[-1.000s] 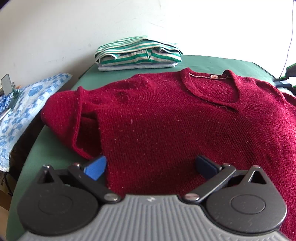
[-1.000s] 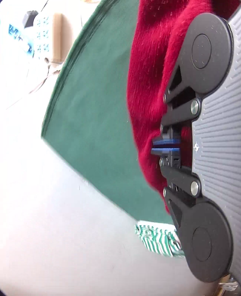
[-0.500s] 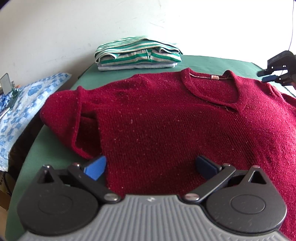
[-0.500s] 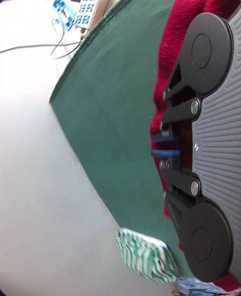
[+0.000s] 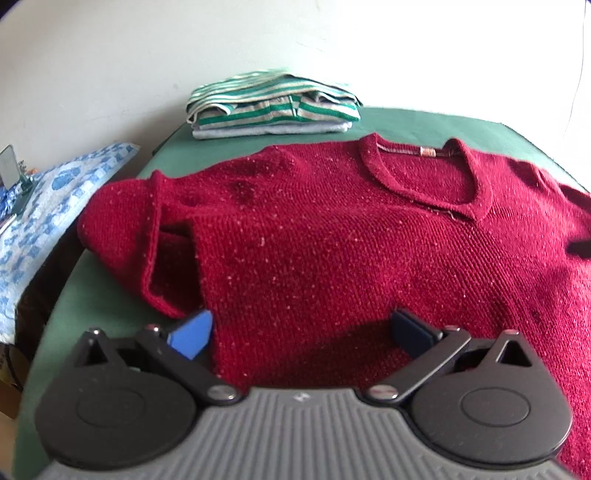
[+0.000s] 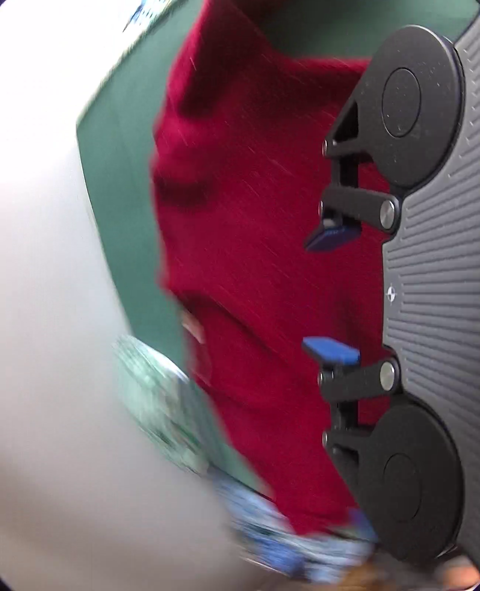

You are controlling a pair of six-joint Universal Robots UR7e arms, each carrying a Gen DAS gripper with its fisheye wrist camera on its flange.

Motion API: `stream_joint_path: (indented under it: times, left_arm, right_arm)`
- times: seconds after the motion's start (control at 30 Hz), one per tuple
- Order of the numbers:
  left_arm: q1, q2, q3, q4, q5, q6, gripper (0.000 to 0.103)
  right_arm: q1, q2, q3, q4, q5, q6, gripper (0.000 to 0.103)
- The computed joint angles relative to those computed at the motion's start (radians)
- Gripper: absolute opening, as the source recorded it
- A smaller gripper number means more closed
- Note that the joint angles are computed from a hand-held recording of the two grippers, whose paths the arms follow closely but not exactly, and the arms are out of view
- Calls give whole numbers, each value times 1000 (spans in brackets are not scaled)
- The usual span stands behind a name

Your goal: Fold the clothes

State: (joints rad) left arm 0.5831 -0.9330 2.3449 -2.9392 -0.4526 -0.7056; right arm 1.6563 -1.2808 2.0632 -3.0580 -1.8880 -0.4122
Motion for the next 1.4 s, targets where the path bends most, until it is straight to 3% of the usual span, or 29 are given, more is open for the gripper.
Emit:
stream_joint_path:
  times: [0.07,0.13,0.23,0.3,0.37,0.4,0.47,0.53,0.6,0.63,0.73,0.8,0.83,0.9,0.97,1.0,1.03,1.07,1.13,1.27,1.4]
  left_arm:
    - [3,-25,-12,-42,-12,39,95]
    - [17,-23,-49,-102,5,124,102]
    - [81,38,-159,-180,17,338,101]
    - [135,89,-245,-119,24,389,83]
    - [181,120,-315,6,45,364,48]
    - [198,139,-335,21,78,362,50]
    - [212,173,-346,-75,149,419,80]
    - [224,215,-352,-185,245,508,102]
    - [230,229,-354,-230,310,558,102]
    - [224,200,-339,-189,291,519,100]
    - [197,105,-298,-33,223,372,79]
    - [139,85,-254,-110,183,380,87]
    - [108,92,-231,-175,168,407,96]
    - [53,121,-194,-248,133,441,98]
    - [5,147,-164,-209,117,409,98]
    - [-15,152,-148,-157,110,358,98]
    - [-34,153,-135,-97,96,299,98]
    - [-45,144,-125,-21,65,222,98]
    - [-63,143,-116,81,28,108,97]
    - [-98,161,-108,215,1,-72,97]
    - [-131,179,-99,300,33,-220,102]
  right_arm:
    - [34,20,55,-113,-154,-25,56]
    - [45,31,112,-248,-205,-89,58]
    - [60,66,145,-361,-252,-172,65]
    - [39,60,173,-425,-214,-167,66]
    - [13,59,198,-489,-160,-161,69]
    - [9,72,211,-541,-152,-181,69]
    - [25,106,208,-592,-187,-218,69]
    - [27,110,203,-599,-192,-216,69]
    - [26,109,205,-603,-188,-214,70]
    - [27,113,203,-607,-188,-215,71]
    - [23,119,203,-616,-180,-222,75]
    - [17,108,204,-595,-163,-218,79]
    - [12,98,206,-576,-150,-214,85]
    - [10,84,203,-539,-141,-217,90]
    - [10,67,198,-494,-139,-216,87]
    - [12,50,196,-465,-142,-190,82]
    - [4,13,203,-431,-118,-148,70]
    - [-6,-28,210,-395,-85,-103,67]
    - [-33,-105,225,-357,-46,-76,70]
    - [-93,-244,232,-289,-159,-16,71]
    - [-273,-468,256,-141,-103,256,71]
